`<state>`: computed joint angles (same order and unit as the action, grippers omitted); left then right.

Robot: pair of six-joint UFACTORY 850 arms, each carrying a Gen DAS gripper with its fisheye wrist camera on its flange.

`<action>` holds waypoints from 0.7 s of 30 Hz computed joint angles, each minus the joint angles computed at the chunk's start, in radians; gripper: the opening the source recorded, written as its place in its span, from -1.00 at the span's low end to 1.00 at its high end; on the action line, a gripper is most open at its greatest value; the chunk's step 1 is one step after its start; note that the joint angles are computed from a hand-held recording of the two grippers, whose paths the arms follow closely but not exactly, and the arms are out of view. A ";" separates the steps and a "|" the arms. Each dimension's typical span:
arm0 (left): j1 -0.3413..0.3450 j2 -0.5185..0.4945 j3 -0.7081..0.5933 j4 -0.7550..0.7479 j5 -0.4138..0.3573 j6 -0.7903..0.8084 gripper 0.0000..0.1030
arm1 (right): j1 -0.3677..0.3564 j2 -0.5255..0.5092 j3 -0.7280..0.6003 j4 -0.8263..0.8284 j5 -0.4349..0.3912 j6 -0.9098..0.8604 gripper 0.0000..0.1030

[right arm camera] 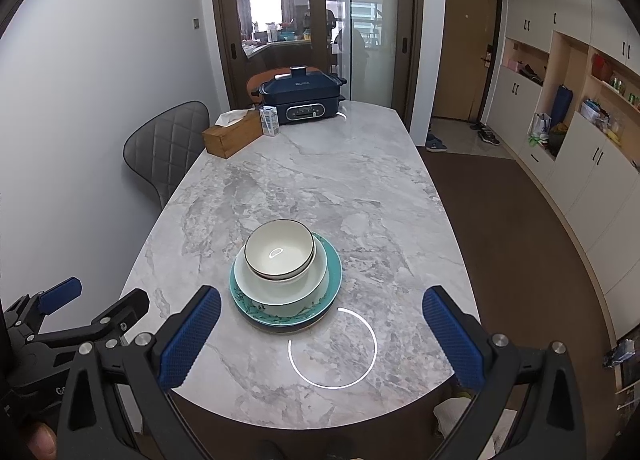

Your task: Organize plates and bowls

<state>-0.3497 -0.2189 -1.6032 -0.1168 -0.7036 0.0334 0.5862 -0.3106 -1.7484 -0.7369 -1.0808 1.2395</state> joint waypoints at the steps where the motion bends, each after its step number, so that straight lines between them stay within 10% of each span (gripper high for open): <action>1: -0.001 0.001 0.001 0.001 0.003 0.000 0.99 | 0.001 0.001 0.001 0.000 -0.001 0.000 1.00; 21: -0.013 0.014 0.021 0.026 0.009 -0.013 0.99 | 0.007 0.011 0.020 -0.002 -0.003 0.014 1.00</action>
<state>-0.3625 -0.2051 -1.5818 -0.0910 -0.6951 0.0204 0.5934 -0.2993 -1.7284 -0.7387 -1.0834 1.2535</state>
